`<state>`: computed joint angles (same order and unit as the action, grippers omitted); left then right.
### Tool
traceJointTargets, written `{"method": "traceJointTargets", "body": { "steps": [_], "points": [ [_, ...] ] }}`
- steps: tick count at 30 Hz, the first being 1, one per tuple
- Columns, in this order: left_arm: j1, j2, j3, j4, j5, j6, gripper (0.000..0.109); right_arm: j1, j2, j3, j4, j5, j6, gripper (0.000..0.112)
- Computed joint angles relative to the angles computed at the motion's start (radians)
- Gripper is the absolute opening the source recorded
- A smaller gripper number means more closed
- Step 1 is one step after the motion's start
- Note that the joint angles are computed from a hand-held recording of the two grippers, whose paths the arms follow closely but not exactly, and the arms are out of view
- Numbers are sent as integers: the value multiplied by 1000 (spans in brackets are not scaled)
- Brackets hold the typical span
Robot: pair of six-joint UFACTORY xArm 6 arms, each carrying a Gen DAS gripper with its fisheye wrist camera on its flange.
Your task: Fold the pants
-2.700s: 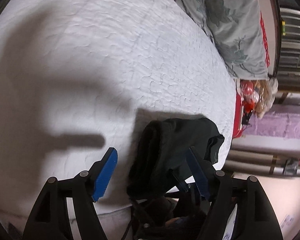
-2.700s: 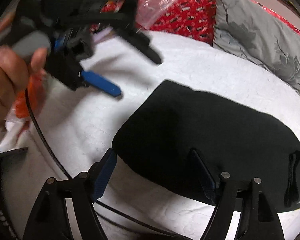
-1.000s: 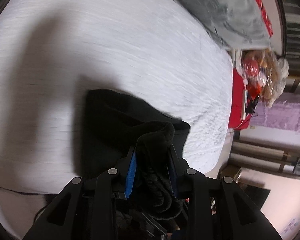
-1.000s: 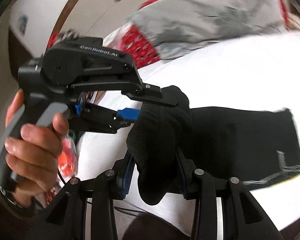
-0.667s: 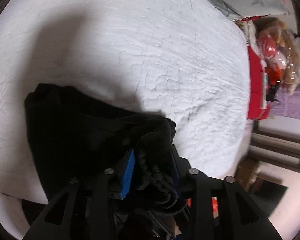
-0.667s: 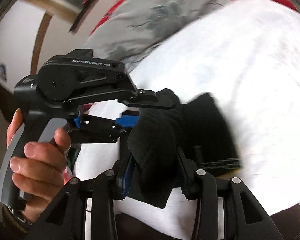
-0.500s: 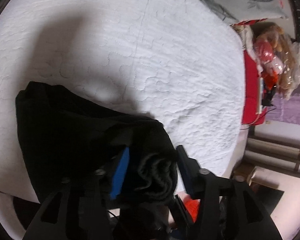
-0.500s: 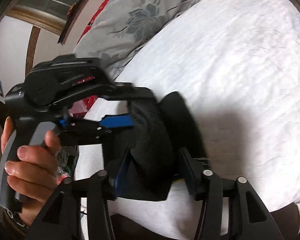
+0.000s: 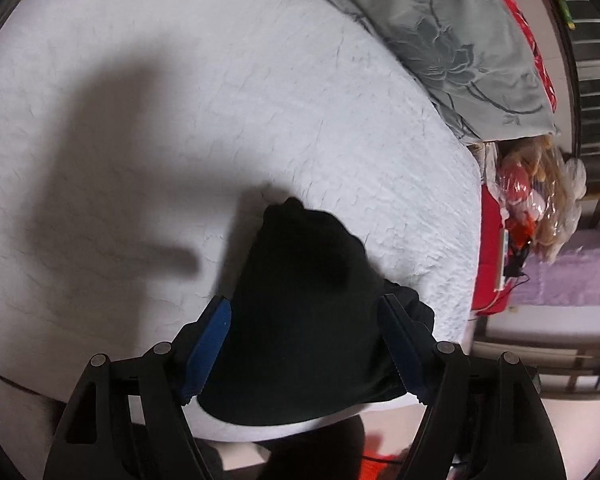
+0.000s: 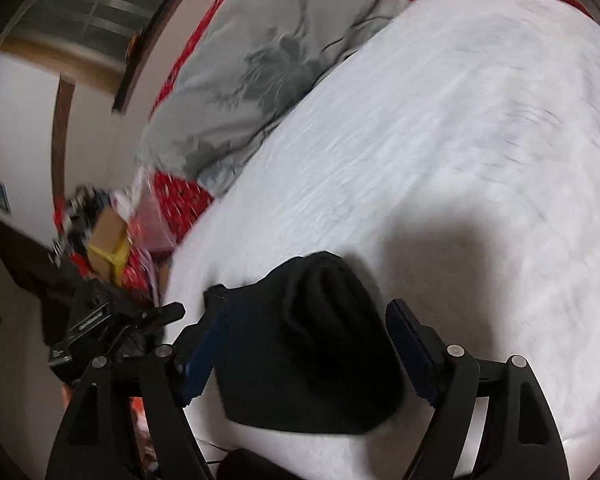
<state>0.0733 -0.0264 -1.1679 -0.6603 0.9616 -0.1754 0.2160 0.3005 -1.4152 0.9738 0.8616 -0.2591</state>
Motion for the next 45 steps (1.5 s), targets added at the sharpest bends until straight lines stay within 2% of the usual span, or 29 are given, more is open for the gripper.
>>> {"method": "traceJointTargets", "body": {
  "steps": [2,6,8,9,11,14,16,18,22,26,29,32,36,43,44,45],
  "points": [
    [-7,19,2,-8,-14,16,75,26,40,-53,-74,-3,21,82],
    [-20,66,1,-35,-72,26,76,40,53,-62,-173,3,36,81],
    [-37,102,-16,24,-117,-22,49,46,62,-63,-194,-9,28,56],
    [-36,119,-25,19,-113,-28,46,46,74,-74,-206,0,31,38],
    [-28,109,-14,-26,-115,-27,34,37,105,-116,-177,44,23,32],
    [-6,74,32,-87,-178,-3,33,35,109,-149,-91,56,-23,31],
    [3,86,29,-50,-175,-28,33,47,131,-188,-69,52,-39,31],
    [-6,119,8,14,-170,-57,33,60,176,-233,-113,63,-6,31],
    [-27,125,-4,84,-172,-86,43,75,184,-191,-203,6,8,31],
    [-22,57,42,43,-178,-51,60,32,155,-192,-110,82,-19,43],
    [-7,-66,150,24,-201,-31,70,-25,103,-138,-5,137,-44,52],
    [-6,-202,278,-64,-185,-8,70,-44,62,-82,6,157,-52,52],
    [-20,-298,382,-128,-144,-16,70,-34,31,-29,18,167,-75,52],
    [-60,-175,340,-163,-181,-46,69,16,29,-30,-59,119,-79,50],
    [-61,-161,332,-153,-183,-64,65,21,31,-34,-81,116,-70,48],
    [-65,-141,317,-132,-183,-95,59,27,32,-34,-102,107,-63,40]
  ]
}}
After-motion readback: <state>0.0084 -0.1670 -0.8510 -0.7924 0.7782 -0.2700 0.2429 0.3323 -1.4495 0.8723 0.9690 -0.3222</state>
